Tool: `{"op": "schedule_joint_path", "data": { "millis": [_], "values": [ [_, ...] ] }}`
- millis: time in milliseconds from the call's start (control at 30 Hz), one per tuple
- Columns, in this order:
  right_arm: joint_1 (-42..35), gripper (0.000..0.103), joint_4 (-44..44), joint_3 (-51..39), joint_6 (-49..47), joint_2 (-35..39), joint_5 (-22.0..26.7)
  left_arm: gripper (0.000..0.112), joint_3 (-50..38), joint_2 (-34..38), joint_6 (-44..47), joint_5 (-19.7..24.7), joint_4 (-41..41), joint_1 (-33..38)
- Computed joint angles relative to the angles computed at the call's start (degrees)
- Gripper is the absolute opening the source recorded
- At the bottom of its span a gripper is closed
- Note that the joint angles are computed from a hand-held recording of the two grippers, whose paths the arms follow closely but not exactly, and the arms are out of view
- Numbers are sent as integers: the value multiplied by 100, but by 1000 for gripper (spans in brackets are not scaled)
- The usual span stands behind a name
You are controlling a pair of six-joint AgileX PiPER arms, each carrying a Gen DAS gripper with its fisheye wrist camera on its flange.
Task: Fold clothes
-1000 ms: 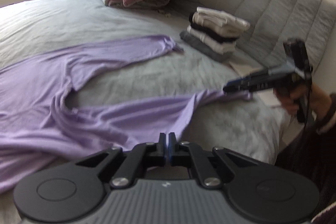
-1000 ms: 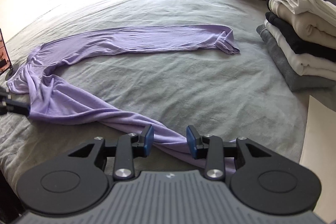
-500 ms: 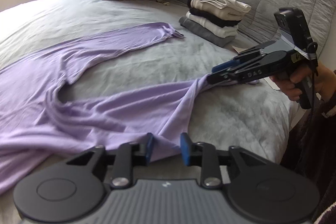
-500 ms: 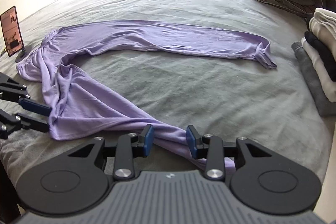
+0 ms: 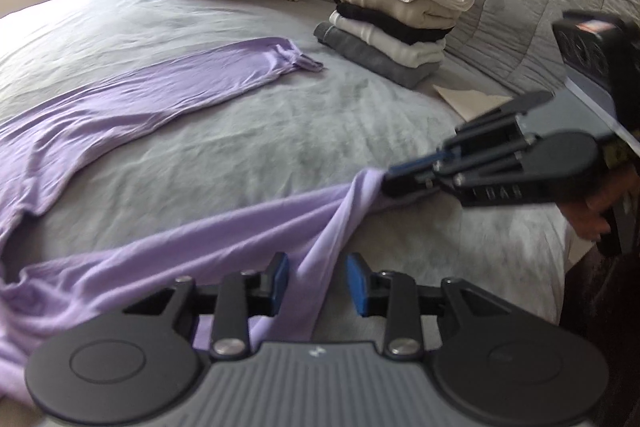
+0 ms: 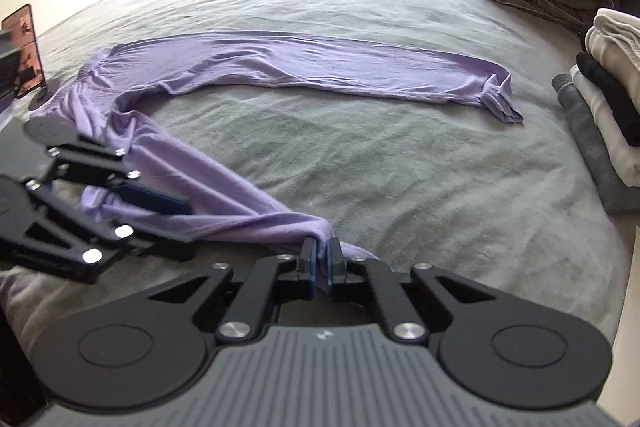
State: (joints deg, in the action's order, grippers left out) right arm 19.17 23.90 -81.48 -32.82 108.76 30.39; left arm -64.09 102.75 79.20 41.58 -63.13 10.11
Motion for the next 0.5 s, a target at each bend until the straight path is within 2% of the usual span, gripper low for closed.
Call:
{"op": "schedule_joint_path", "data": {
  "millis": [133, 267, 367, 433, 500],
  "values": [
    [-62, 4, 367, 245, -451, -188, 158, 32, -111, 117, -6, 67, -101, -178],
    [-89, 4, 485, 372, -613, -269, 360, 32, 13, 88, 279, -76, -297, -344],
    [-119, 4, 481, 486, -726, -329, 300, 2, 121, 22, 631, 184, -416, -305],
    [-219, 5, 592, 548, -752, -378, 225, 1, 204, -49, 851, 484, -455, -226],
    [-377, 15, 702, 552, -718, -416, 210, 1, 334, -161, 1100, 708, -501, -169]
  ]
}}
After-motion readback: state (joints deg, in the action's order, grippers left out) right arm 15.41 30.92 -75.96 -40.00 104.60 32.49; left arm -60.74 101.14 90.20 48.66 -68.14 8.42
